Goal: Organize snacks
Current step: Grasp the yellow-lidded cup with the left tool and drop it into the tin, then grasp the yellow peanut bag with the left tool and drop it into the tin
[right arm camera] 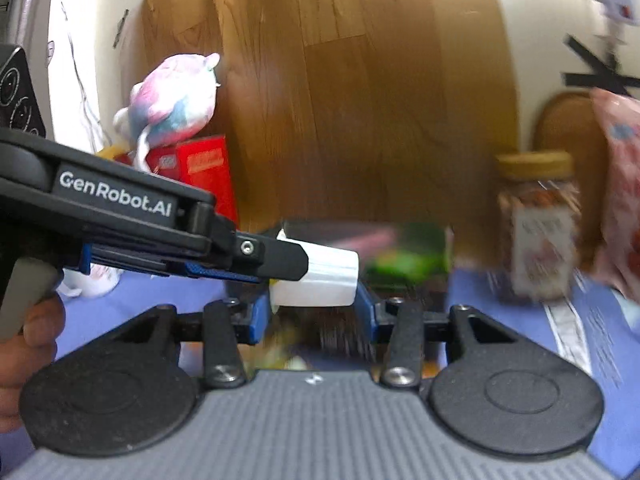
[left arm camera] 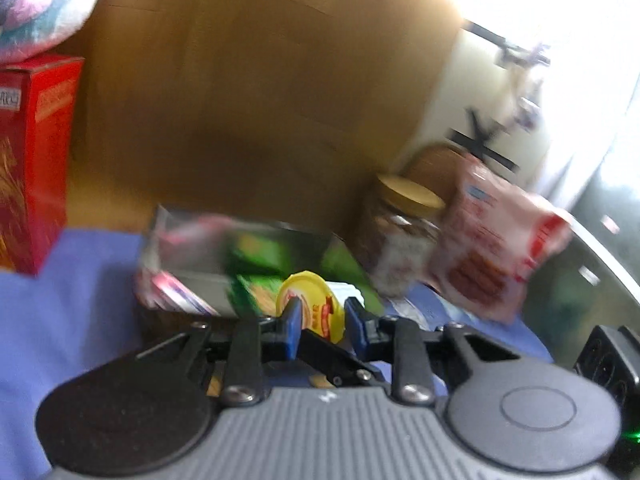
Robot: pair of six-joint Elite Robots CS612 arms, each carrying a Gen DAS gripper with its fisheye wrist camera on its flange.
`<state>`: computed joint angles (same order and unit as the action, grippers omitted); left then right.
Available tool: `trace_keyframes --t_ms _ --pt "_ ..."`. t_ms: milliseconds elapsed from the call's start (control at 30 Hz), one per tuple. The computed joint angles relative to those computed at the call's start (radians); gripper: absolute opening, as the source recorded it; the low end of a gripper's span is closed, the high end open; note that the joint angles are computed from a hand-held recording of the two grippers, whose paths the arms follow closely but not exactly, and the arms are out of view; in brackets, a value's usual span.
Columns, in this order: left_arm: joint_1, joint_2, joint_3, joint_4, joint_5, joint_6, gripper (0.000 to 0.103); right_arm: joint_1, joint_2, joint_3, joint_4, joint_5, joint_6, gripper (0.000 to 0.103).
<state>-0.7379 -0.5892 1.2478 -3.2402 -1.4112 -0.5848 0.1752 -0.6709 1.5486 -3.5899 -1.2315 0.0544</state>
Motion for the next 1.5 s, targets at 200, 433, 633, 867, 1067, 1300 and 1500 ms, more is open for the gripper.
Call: trace_keyframes --t_ms 200,433,633,867,1067,1300,1500 --pt "0.035 0.052 -0.093 0.127 0.031 -0.038 0.028 0.021 0.073 -0.171 0.179 0.02 -0.006 0.05" --pt "0.028 0.015 0.024 -0.066 0.044 -0.035 0.029 -0.008 0.03 -0.061 0.02 0.015 0.019 0.051" --pt "0.0 -0.011 0.093 -0.09 -0.021 -0.003 0.029 -0.066 -0.048 0.149 -0.024 -0.027 0.125 0.055" --pt "-0.016 -0.022 0.123 -0.06 -0.076 -0.021 0.03 -0.062 -0.04 0.134 0.126 -0.017 0.177 0.053" --pt "-0.029 -0.044 0.166 -0.066 -0.061 -0.04 0.032 -0.065 -0.068 0.185 0.103 0.045 0.184 0.023" --pt "-0.041 -0.035 0.145 -0.053 -0.162 0.025 0.038 -0.089 -0.125 0.298 -0.021 0.118 0.071 0.023" --pt "-0.052 -0.019 0.115 0.004 -0.245 0.102 0.039 -0.123 -0.163 0.339 0.177 0.272 -0.201 0.041"
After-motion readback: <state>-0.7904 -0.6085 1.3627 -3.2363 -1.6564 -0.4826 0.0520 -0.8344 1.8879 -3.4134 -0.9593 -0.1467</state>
